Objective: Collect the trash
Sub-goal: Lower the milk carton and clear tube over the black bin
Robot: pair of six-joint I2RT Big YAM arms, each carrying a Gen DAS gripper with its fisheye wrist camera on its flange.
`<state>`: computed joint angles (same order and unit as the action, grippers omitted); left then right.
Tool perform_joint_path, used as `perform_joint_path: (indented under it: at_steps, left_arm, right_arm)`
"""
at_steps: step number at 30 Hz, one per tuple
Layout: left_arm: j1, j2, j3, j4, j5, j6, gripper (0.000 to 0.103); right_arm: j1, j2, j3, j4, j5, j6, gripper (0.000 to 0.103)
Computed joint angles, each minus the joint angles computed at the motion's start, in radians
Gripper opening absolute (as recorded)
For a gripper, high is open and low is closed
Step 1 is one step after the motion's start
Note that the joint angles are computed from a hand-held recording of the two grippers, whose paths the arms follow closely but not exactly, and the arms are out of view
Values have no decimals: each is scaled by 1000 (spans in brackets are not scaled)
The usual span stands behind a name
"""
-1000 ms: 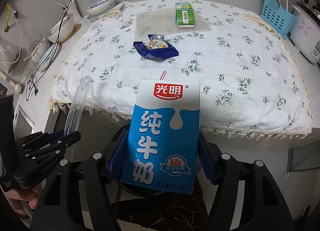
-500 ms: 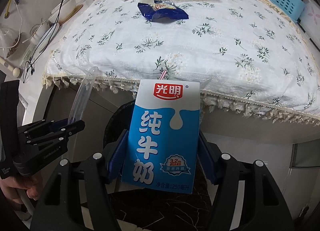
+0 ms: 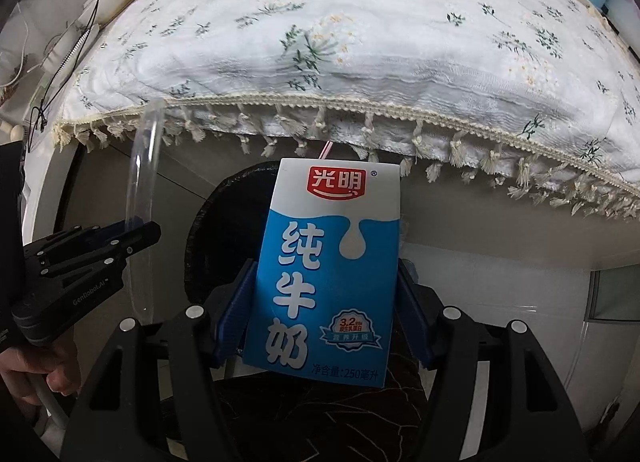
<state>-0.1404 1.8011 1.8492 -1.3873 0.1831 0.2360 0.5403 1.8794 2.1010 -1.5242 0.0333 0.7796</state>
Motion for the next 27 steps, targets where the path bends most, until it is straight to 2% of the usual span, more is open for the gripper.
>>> perform_joint_path:
  at_steps: [10,25,27]
  left_arm:
    - [-13,8,-77,69,-15,15,25]
    - [-47,54,-94,87,-16,24,26]
    - [-45,46,-99,94,-17,21,31]
  right_arm:
    - [-2,-29,-60,24,3,18,63]
    - [-3,-90,-174,49,-11,39,63]
    - [0,-72,-147,38,-14,37,63]
